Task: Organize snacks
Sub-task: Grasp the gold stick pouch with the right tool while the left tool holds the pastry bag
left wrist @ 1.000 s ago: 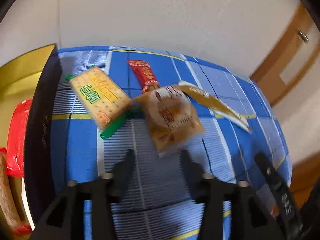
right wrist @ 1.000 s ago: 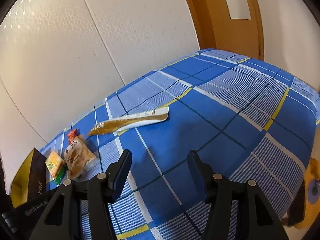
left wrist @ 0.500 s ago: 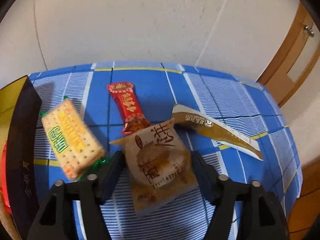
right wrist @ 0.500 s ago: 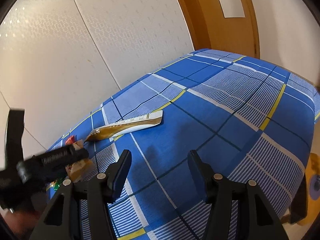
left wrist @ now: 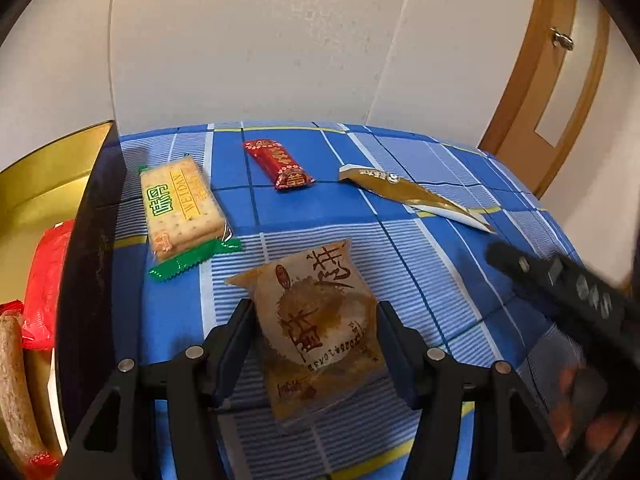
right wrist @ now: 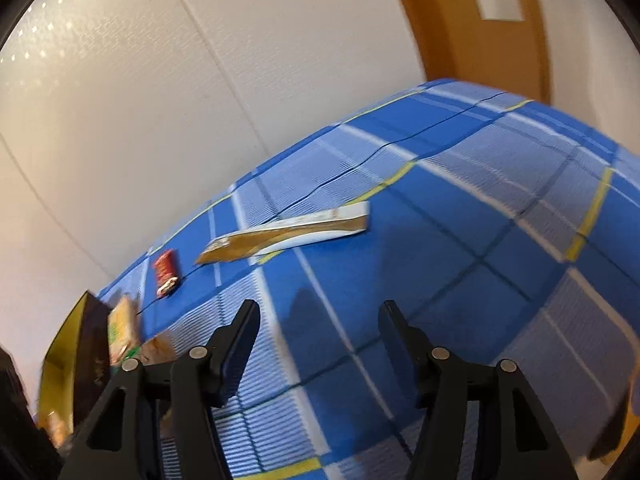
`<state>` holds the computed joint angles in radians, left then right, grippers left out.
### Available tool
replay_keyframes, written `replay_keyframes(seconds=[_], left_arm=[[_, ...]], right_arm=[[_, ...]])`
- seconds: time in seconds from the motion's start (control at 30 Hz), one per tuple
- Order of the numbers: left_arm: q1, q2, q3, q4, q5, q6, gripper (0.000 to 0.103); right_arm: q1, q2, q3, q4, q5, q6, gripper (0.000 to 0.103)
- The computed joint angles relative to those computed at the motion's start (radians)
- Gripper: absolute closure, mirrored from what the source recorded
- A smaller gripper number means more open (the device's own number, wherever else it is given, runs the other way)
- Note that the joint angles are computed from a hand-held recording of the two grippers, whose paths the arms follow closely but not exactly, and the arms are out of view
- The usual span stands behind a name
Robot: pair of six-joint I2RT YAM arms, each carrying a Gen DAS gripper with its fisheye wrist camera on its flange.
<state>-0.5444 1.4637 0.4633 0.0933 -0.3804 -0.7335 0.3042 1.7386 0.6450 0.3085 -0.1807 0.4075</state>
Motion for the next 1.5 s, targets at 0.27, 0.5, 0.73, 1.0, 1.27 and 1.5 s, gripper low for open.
replay_keyframes(seconds=[0.27,0.5,0.73,1.0,1.27,1.5], left_arm=[[-0.019,-0.019,-0.03,0.033,-0.005,0.005,0.042],[0.001,-0.036,-0.056,0.065,0.027,0.029,0.042],[0.008,-0.035,-0.063,0.08,0.035,0.032,0.042],[0.002,-0.046,-0.066,0.072,0.035,0.032,0.042],[0.003,-0.05,-0.067,0.071,0.039,0.032,0.041],[0.0,-0.05,-0.068,0.075,0.041,0.03,0.04]], right_arm=[[0.011,0.216,0.455,-0.303,-0.023,-0.336,0.04],[-0.001,0.415,0.754,-0.588,-0.109,-0.372,0.04],[0.048,0.288,0.581,-0.574,-0.131,-0.458,0.04],[0.12,0.357,0.65,-0.515,0.004,-0.404,0.055],[0.087,0.231,0.426,-0.351,0.037,-0.307,0.079],[-0.006,0.042,0.076,-0.096,-0.11,-0.135,0.08]])
